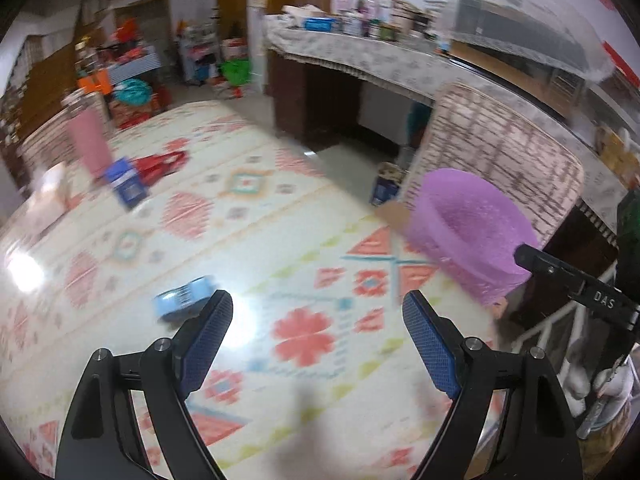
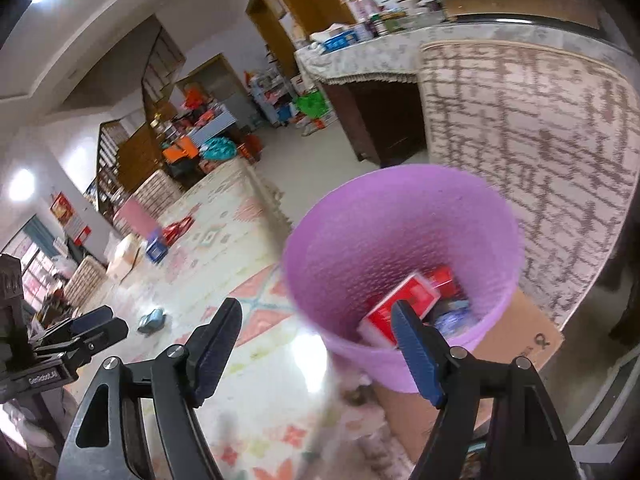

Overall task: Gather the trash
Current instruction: 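Move both open tools back over the table toward the remaining items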

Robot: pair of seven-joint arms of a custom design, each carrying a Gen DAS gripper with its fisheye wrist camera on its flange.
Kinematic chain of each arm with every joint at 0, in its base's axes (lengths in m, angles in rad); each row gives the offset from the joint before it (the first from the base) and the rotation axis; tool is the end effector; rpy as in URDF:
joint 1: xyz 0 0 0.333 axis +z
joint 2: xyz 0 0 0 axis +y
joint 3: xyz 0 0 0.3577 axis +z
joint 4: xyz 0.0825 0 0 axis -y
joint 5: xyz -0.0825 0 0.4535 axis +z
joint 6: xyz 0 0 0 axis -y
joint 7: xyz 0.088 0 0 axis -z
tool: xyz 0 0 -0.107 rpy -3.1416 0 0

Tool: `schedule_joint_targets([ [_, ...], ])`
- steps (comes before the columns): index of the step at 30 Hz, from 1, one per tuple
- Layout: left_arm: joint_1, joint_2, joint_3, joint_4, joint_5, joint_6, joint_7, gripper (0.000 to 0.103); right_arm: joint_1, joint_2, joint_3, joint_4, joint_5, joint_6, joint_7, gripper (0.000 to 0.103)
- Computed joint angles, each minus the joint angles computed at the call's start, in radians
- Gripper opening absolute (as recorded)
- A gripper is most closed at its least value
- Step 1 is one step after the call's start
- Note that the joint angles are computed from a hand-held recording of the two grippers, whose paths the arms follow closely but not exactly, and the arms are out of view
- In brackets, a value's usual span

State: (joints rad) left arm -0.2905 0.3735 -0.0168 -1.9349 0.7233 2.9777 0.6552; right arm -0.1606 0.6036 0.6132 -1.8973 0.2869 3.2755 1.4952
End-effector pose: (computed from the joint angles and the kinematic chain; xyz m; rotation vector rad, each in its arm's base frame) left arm 0.6748 -0.2613 0.3502 -1.7739 1.8927 -0.7604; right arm 0.7058 0.2461 0.3078 -1.5852 1.6086 -0.1965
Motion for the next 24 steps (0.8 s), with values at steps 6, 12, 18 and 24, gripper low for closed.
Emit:
schedule_joint_targets([
  [6, -0.052, -0.092, 0.15, -0.123, 0.226, -0.008, -0.292, 0.086, 0.076, 0.021, -0.018, 0.041, 0.008, -0.052, -0.03, 0.081],
  [12, 0.052, -0.119, 0.146, -0.183, 0.283, 0.014, -0.421, 0.086, 0.199, 0.034, -0.089, 0.11, 0.045, -0.124, -0.09, 0.081],
  [18, 0.13, -0.072, 0.128, -0.138, 0.355, -0.018, -0.504, 0.086, 0.351, 0.048, -0.206, 0.192, 0.071, -0.2, -0.116, 0.082],
  [24, 0.202, -0.026, 0.103, -0.119, 0.315, 0.001, -0.479, 0.086, 0.499, 0.068, -0.338, 0.275, 0.086, -0.282, -0.108, 0.082],
])
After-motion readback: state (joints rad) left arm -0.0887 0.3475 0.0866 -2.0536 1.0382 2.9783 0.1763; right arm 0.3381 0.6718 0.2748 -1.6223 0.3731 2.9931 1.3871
